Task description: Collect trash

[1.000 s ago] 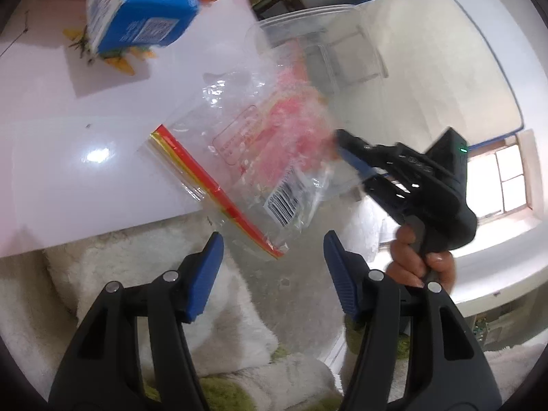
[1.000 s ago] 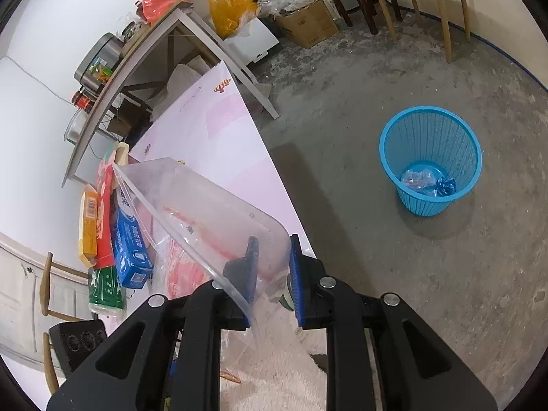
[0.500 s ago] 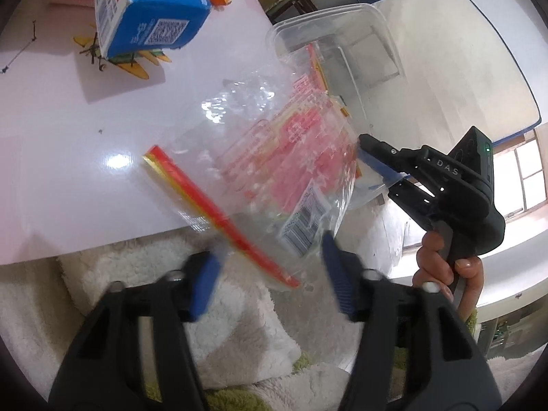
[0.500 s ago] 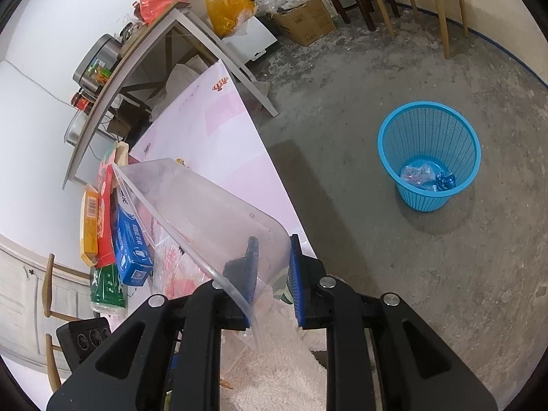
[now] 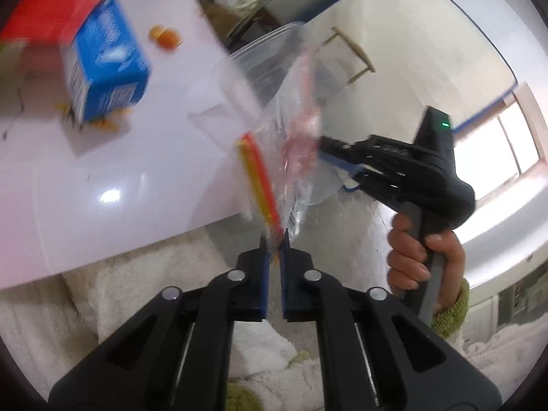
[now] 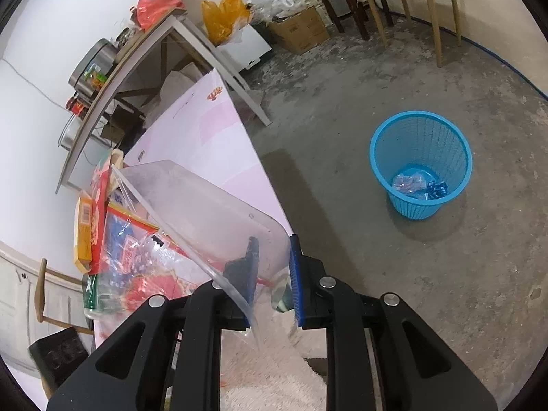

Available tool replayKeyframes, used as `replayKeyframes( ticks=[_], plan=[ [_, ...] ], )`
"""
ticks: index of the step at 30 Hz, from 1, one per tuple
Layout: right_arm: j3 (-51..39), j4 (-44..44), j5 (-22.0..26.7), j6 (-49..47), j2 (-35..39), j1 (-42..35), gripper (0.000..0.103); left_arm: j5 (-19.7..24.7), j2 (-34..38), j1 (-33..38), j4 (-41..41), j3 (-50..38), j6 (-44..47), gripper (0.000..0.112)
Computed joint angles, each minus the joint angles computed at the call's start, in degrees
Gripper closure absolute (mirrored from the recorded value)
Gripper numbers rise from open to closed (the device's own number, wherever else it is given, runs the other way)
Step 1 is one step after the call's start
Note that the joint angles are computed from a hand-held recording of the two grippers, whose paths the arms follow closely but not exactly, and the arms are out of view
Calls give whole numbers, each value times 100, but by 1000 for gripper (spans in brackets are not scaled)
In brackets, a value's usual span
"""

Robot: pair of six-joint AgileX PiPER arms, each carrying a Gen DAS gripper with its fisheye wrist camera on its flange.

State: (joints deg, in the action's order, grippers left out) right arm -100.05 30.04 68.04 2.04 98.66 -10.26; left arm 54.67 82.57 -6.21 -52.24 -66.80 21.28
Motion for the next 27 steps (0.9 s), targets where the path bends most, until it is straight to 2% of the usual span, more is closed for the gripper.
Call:
replayKeyframes(
  ticks=[5, 12, 20, 25, 27],
  plan=[
    [153, -98, -219, 110, -87, -55, 85, -291, -341, -339, 442, -241, -140, 110],
    [187, -102, -350, 168, -166, -361, 85, -449, -572, -678, 1027, -662, -231, 111],
    [359, 83, -581, 85, -263, -1083, 85, -606, -21, -1330, 1586, -1626, -418, 111],
    [368, 35, -774, 157, -199, -1572, 85, -336, 698, -1683, 2095, -2647, -820, 111],
    [314, -142, -873, 274, -129, -1730, 85, -23, 1203, -1777, 2298, -3365, -1014, 111]
  ],
)
